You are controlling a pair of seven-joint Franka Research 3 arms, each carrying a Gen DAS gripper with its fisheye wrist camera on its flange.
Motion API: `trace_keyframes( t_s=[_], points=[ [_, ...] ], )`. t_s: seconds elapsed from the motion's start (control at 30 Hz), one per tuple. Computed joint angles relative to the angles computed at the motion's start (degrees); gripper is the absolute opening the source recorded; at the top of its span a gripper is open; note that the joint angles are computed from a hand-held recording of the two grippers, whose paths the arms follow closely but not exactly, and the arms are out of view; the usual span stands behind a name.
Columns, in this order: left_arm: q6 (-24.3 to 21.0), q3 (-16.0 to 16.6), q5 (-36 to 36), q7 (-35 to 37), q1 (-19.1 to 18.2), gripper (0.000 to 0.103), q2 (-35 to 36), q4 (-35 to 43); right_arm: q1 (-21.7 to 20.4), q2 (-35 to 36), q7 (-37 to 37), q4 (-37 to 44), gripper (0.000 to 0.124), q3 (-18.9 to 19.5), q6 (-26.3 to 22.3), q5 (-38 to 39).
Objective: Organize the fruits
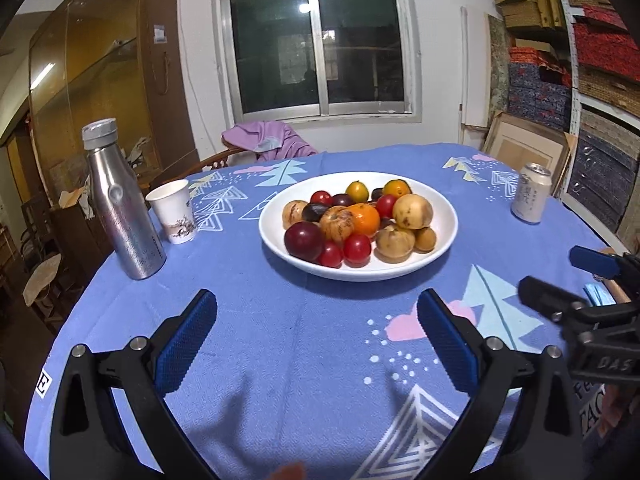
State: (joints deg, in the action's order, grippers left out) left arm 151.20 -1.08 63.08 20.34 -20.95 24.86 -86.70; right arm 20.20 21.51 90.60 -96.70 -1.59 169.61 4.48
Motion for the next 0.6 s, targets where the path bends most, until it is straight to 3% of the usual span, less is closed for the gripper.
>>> trace_keyframes(
  t_s=[0.13, 0.6],
  points=[
    [-1.2, 0.3, 1.0, 0.0, -0.8, 0.098, 0.2, 0.7, 2.5, 0.0, 3.0, -0.6, 0.1, -3.0, 0.5, -3.3],
    [0.6, -0.3, -2.2, 2.1, 0.0, 0.098, 0.3, 0.8, 1.9, 0.4, 4.7, 0.0, 0.1, -2.4, -0.5, -4.8]
  ],
)
